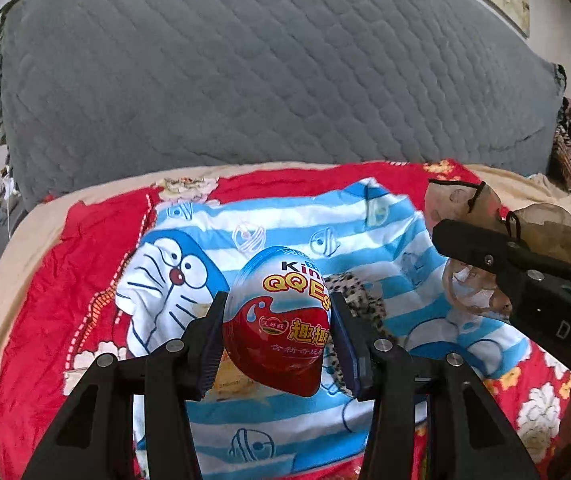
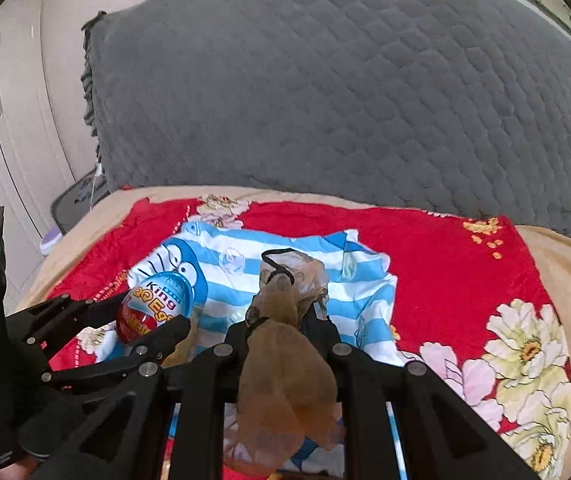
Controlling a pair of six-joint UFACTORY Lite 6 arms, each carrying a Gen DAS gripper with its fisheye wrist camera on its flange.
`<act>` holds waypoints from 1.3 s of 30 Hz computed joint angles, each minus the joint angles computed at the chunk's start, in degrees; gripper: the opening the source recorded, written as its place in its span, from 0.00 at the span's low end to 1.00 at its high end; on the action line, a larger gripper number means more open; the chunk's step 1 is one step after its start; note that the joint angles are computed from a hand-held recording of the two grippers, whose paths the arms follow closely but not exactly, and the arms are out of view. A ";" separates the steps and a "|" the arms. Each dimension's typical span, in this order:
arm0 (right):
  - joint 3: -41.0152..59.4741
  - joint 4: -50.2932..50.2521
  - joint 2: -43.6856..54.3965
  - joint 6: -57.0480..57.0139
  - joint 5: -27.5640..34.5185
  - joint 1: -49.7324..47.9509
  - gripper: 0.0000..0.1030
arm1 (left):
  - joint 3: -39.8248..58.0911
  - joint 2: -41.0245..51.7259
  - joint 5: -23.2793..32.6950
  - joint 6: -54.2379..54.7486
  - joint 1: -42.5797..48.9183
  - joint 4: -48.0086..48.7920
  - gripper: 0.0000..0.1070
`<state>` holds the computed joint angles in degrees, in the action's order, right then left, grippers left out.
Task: Organize objects
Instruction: 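Lower the egg and pouf onto the striped shirt in the tray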
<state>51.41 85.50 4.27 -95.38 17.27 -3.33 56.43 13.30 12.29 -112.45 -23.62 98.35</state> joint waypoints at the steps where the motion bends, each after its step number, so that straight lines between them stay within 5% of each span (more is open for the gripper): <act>1: 0.65 2.42 1.70 -2.67 -0.63 0.30 0.16 | 0.70 1.66 -0.78 -3.88 0.67 3.81 0.47; 7: 5.21 9.83 11.05 -10.64 -1.45 0.77 0.16 | 3.90 8.33 -0.86 -16.91 1.91 16.69 0.47; 16: 12.00 9.21 20.40 -10.05 -2.89 2.25 0.16 | 7.99 15.18 -0.70 -21.39 2.49 21.58 0.47; 22: 18.26 -1.01 25.09 1.16 -3.74 2.81 0.16 | 11.71 18.80 -1.11 -19.22 3.28 20.05 0.47; 31: 24.97 -13.72 32.74 13.94 -4.82 3.86 0.16 | 18.46 23.83 -2.28 -2.39 3.57 4.25 0.47; 39: 24.30 -7.66 34.64 8.02 -6.63 4.36 0.19 | 19.66 25.29 -1.62 2.21 3.23 -0.87 0.47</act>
<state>75.71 77.85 38.91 -87.36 10.64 1.02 76.09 38.59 10.67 -110.24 -20.39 97.48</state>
